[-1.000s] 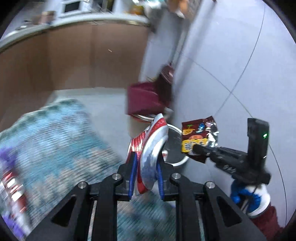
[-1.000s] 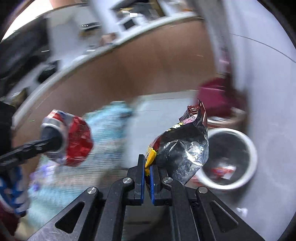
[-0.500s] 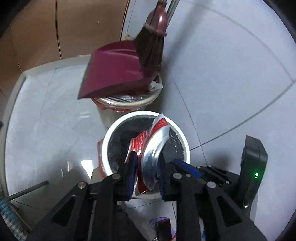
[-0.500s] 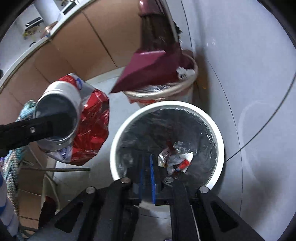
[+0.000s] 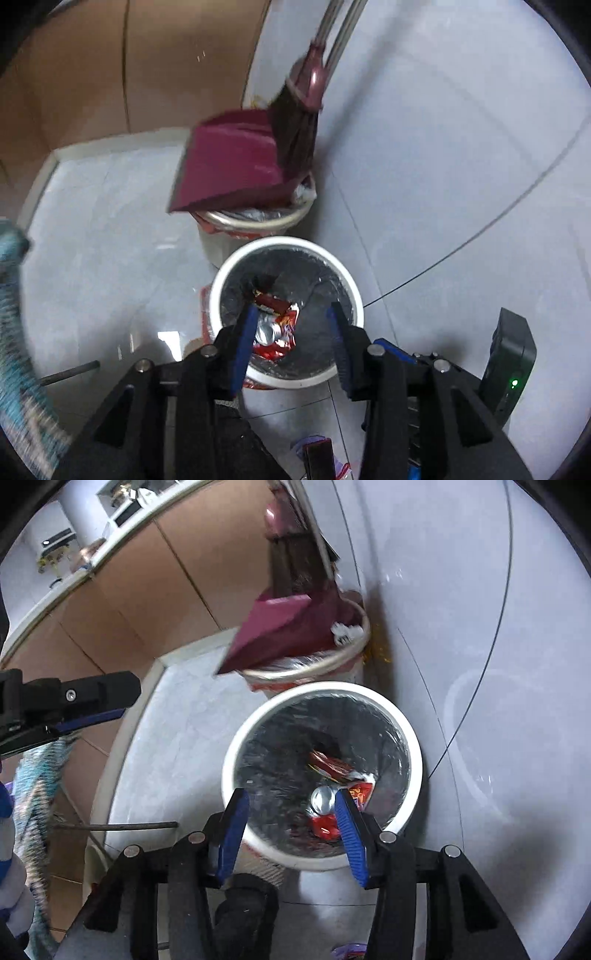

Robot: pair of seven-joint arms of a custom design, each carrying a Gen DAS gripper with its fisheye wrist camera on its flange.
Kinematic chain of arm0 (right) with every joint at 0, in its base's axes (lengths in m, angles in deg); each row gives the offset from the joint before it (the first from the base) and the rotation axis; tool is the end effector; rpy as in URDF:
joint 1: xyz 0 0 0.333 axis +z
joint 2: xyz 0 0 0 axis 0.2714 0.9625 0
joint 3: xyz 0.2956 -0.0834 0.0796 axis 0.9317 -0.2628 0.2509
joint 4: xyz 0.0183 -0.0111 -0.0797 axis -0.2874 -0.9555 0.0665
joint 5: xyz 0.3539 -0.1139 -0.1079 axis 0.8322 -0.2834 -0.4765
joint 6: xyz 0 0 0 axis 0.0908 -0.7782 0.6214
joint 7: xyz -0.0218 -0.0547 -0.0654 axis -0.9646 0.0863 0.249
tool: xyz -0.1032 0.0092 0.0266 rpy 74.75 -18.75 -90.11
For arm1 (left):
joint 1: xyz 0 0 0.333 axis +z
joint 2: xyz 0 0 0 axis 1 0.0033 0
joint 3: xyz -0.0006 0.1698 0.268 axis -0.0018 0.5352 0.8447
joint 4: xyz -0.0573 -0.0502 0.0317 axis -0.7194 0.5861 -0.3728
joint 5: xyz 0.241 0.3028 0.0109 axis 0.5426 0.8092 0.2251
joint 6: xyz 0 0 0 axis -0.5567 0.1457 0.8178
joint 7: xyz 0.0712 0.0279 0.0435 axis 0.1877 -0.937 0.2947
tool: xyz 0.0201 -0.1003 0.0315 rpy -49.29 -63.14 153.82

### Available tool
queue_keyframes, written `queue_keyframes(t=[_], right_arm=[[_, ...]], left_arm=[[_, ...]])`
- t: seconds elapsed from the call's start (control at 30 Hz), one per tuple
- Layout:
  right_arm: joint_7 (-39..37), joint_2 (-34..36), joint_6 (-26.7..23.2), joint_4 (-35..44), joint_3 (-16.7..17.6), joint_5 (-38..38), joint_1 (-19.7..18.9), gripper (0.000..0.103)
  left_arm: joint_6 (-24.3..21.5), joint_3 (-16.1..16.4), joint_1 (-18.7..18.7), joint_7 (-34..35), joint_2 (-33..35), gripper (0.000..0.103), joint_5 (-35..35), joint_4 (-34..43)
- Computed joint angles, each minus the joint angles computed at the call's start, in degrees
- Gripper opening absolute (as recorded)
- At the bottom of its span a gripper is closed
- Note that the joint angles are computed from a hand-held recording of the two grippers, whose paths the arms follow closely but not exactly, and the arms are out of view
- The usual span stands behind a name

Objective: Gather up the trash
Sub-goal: 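Carry the can and snack bag to the bin and release both, then grasp a purple plastic bag with left tool while right tool grasps clear plastic bag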

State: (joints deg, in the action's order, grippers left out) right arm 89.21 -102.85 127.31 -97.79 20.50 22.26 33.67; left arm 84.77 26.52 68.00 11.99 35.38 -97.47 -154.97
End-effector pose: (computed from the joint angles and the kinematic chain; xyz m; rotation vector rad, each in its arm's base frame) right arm 0.3559 0.2639 0.5247 -1.4335 2.0970 -0.4202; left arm 0.4775 -0.3895 0.5751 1.4703 -2.5954 0.9625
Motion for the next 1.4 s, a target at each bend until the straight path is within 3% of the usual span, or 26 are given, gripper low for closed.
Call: queue_keyframes(t=[0.17,0.3,0.47,0.6,0.83,1.03,1.27,1.4], right_arm=[[1.4,-2.9,-3.9,4.6,4.0,-2.4,1.1,0.046],[2.3,-3.5,-7.0,10.0,7.5,-5.1,2.1,0.048],[2.4,-0.9,-9.1,17.6,10.9,-8.5,3.8,0.048],[2.3,3.1,-9.2,23.7,12.6,-11.3,5.4,0.049],[0.2,14.9,-9.0,35.6,13.7,-16.4,10.6,0.05],[-2.9,25.6,-8.7,44.7,12.6,-18.5,16.2,0.05],[-9.7,38.3,-9.1,56.5,9.8,-15.8,22.7,0.05],[-14.2,46.5,-10.7,65.2,8.2,-12.2,26.0,0.05]], left_arm=[[3.0,1.8,0.3,2.8,-14.2,0.037,-2.6,-10.5],[2.0,4.5,-0.5,5.4,-24.4,0.037,-2.5,-16.9],[1.7,8.4,-0.4,6.9,-39.0,0.037,-2.0,-26.3],[-0.5,11.1,1.7,7.4,-48.4,0.038,0.5,-31.7],[-4.1,17.1,9.1,9.5,-61.3,0.038,5.7,-39.9],[-7.4,23.1,19.8,13.2,-69.2,0.038,11.9,-46.2],[-8.4,29.0,30.9,18.0,-71.2,0.038,15.4,-50.2],[-8.9,31.0,34.6,20.6,-70.0,0.038,15.1,-51.3]])
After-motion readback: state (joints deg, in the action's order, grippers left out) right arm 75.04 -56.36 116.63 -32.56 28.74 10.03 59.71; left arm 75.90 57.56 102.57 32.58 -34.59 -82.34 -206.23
